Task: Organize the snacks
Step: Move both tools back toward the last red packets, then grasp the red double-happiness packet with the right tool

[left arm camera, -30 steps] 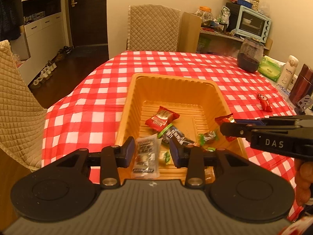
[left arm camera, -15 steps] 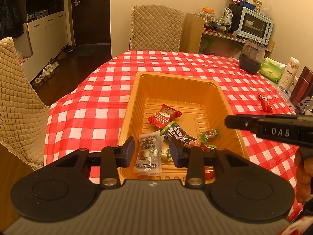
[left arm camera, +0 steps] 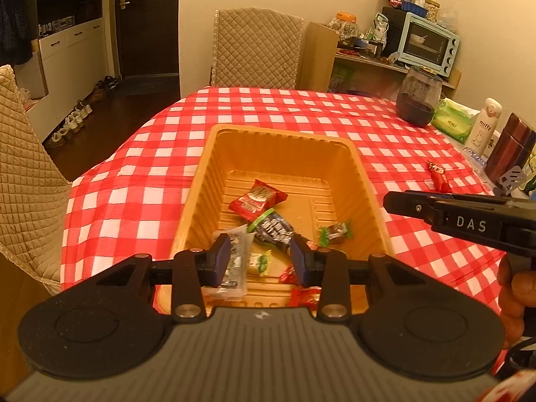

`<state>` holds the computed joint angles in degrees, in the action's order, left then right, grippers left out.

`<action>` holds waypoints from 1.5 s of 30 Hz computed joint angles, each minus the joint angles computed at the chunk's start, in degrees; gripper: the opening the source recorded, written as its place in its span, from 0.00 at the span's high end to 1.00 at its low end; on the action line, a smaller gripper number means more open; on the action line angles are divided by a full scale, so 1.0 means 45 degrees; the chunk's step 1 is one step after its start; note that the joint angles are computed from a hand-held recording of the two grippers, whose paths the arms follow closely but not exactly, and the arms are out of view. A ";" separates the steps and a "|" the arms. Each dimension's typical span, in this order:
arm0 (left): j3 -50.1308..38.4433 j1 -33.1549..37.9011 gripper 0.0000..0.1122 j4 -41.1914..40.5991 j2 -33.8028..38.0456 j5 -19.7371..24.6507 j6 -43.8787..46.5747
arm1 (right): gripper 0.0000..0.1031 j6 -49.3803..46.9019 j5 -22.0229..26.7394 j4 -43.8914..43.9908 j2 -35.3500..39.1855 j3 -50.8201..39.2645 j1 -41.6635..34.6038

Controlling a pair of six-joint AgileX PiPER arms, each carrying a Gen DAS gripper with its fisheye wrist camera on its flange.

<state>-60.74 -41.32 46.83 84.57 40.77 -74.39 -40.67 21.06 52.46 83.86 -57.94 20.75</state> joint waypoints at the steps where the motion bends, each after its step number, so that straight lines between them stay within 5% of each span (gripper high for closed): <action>1: -0.0105 -0.0051 0.69 -0.0041 0.0057 0.0011 0.0024 | 0.76 0.0056 -0.0111 -0.0073 -0.0080 0.0064 -0.0052; 16: -0.2701 -0.0935 0.64 -0.0613 0.1839 -0.0076 0.0663 | 0.74 0.0947 -0.0189 -0.1138 -0.1157 0.0839 -0.2580; 19: -0.3643 -0.1051 0.61 -0.0962 0.2497 -0.0094 0.1231 | 0.47 0.0465 -0.0092 -0.0504 -0.1272 0.0953 -0.3438; 23: -0.5111 -0.1179 0.58 -0.1413 0.3469 -0.0037 0.2010 | 0.43 0.0004 0.0216 -0.0222 -0.1251 0.0920 -0.4639; 37: -1.2151 -0.1422 0.43 -0.3169 0.8249 0.1076 0.4673 | 0.41 -0.3264 0.1700 0.1470 0.0205 0.0182 -0.8301; 41: -1.4513 -0.1290 0.34 -0.3624 0.9927 0.1705 0.5583 | 0.29 -0.3921 0.2006 0.1712 0.1116 -0.0458 -0.8648; 45: -1.7476 -0.0971 0.30 -0.4444 1.1875 0.2704 0.7205 | 0.27 -0.4047 0.2230 0.1461 0.2351 -0.1492 -0.8518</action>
